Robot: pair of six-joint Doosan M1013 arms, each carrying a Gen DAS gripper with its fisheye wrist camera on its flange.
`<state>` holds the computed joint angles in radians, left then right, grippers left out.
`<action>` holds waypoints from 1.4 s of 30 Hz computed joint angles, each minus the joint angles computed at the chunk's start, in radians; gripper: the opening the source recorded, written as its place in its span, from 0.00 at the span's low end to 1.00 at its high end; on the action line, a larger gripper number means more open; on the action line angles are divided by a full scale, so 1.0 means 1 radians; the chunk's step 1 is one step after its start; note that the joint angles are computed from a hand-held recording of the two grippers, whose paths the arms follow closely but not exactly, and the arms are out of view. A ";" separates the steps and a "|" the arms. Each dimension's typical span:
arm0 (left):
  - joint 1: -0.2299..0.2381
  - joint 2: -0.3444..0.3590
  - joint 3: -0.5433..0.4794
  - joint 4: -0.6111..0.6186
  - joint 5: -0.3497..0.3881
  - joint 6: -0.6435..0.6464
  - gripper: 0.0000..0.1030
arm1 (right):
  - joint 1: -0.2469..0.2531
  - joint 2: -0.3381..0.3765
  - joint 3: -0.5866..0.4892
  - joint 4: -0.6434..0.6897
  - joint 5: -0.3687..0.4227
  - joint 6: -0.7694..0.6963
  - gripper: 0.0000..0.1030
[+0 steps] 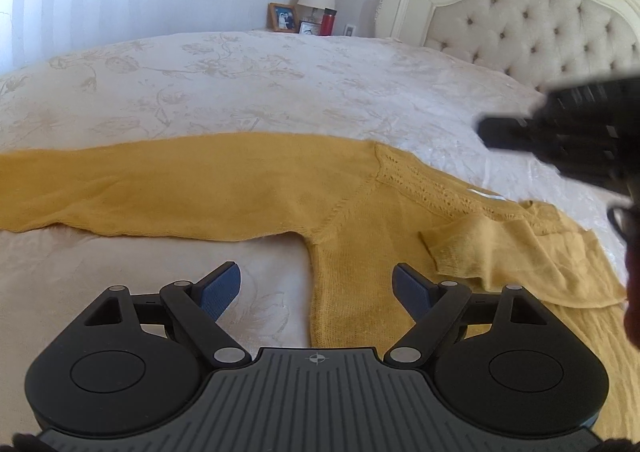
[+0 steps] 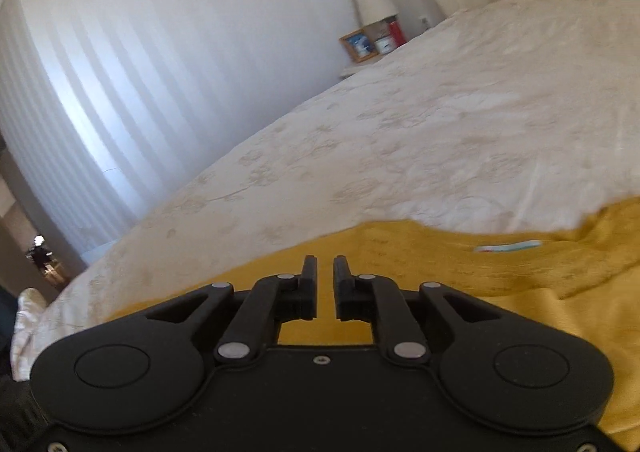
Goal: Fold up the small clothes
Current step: 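Grasp the sweater side edge with the left gripper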
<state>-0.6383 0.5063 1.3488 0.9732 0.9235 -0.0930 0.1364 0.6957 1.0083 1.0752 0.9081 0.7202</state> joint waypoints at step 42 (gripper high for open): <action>0.061 0.188 -0.334 -0.282 -0.099 0.259 0.13 | -0.100 -0.138 0.442 0.502 -0.508 -0.658 0.56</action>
<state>-0.5769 0.6947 1.0144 0.6908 0.8241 0.1665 0.0368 0.5578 1.4507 1.5768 0.4005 0.0621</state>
